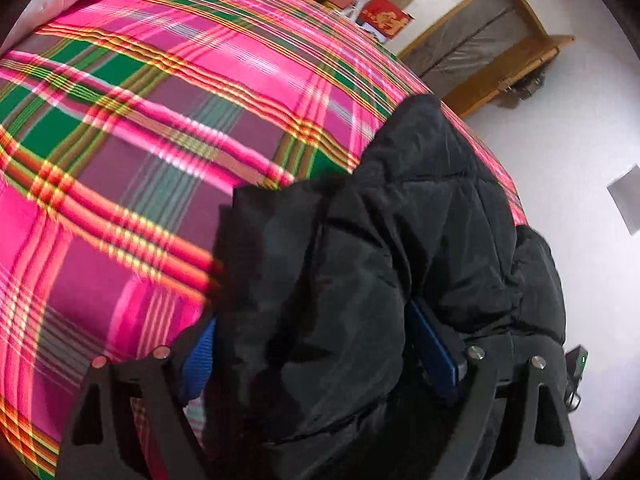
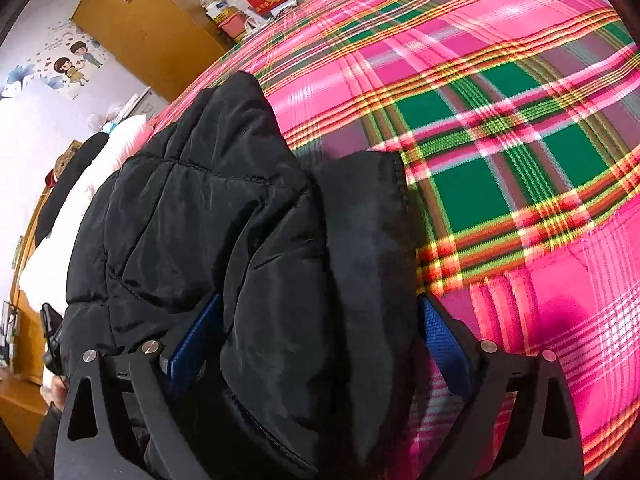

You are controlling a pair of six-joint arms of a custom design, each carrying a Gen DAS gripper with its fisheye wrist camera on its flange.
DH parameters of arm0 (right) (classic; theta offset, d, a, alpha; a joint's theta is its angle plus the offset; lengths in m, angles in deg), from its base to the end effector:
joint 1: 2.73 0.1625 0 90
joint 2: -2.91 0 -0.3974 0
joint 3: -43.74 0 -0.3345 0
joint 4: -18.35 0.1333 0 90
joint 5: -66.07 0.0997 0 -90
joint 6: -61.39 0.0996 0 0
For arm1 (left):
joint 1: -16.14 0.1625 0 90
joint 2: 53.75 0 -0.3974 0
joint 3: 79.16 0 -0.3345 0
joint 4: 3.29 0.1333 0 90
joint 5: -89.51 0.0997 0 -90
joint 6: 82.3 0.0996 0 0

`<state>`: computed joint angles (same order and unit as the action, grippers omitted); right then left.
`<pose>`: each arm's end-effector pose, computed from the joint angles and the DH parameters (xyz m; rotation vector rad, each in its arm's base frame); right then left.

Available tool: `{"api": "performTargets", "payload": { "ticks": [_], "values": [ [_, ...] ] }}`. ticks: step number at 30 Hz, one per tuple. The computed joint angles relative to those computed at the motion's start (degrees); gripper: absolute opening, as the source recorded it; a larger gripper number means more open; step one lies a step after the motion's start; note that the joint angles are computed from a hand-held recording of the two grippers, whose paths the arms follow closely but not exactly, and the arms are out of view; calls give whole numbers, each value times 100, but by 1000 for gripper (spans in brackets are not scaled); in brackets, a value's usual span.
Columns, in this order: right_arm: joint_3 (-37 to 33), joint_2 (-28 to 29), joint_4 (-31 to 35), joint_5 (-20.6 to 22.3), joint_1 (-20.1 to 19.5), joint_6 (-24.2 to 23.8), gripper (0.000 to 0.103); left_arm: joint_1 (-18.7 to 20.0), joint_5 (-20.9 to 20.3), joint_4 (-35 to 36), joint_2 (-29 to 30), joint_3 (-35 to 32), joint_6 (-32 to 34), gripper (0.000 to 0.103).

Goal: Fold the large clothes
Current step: 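Grasp the jacket's other side edge with both tools and lift it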

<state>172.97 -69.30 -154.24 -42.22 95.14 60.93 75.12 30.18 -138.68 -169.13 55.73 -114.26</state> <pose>0.1605 -0.4162 0.2180 0.1007 -2.7809 0.6586 0.0176 -0.3280 0.3763 -0.1970 2.7657 -0.9385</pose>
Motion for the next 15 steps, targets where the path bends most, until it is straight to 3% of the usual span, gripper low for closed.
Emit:
{"api": "performTargets", "payload": {
  "ticks": [4, 10, 12, 15],
  "values": [
    [-21, -86, 209, 305, -178, -167, 95, 119, -167, -13, 175, -93, 132, 93],
    [-410, 233, 355, 304, -131, -204, 91, -64, 121, 371, 548, -356, 62, 99],
    [-422, 210, 403, 502, -162, -154, 73, -78, 79, 374, 520, -336, 43, 98],
    [-209, 94, 222, 587, -114, -205, 54, -107, 6, 371, 483, -300, 69, 91]
  ]
}}
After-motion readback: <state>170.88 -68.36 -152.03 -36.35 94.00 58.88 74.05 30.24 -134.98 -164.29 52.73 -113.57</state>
